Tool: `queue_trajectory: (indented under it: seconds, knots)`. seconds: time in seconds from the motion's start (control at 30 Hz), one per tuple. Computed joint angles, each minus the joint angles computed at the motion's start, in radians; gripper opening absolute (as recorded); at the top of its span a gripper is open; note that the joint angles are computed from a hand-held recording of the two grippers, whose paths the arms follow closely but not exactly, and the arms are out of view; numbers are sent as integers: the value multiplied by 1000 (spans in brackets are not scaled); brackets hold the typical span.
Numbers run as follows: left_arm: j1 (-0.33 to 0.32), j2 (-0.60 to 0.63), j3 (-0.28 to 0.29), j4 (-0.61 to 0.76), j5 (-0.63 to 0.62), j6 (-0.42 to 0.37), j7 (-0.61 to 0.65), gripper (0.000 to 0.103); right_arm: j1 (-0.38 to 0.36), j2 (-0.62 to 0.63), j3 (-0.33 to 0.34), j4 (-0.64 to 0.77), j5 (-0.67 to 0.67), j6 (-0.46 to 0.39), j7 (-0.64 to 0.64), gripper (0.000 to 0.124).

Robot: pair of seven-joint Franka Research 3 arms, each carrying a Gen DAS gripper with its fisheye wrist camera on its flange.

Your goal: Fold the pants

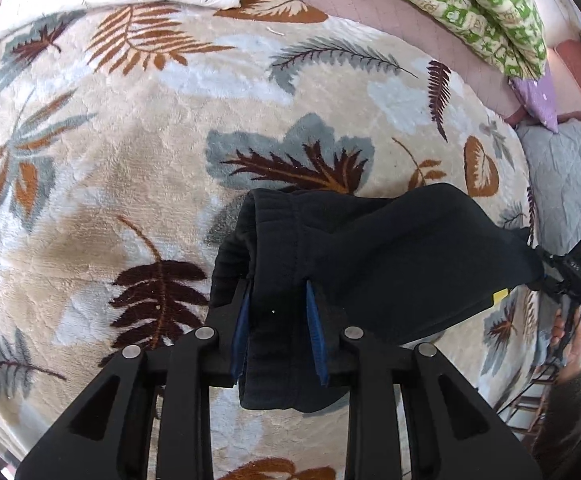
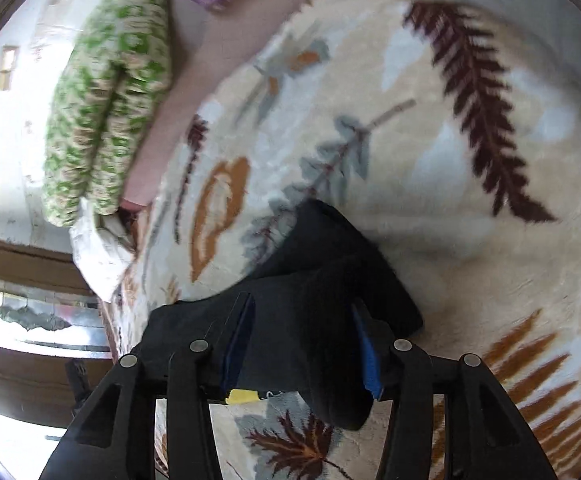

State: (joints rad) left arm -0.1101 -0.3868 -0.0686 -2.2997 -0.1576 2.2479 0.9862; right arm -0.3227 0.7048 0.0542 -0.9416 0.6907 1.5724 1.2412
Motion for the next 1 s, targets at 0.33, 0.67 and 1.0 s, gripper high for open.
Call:
queue_trajectory:
  seconds: [0.33, 0.67, 1.0]
  knots:
    - [2, -53, -11, -50, 36, 69, -77, 21, -38, -226, 62, -278, 278, 229, -465, 5]
    - [-4, -30, 0, -50, 36, 13, -62, 21, 23, -119, -40, -205, 72, 204, -405, 19]
    - [-4, -29, 13, -53, -9, 16, -44, 21, -62, -129, -24, -237, 123, 138, -390, 49]
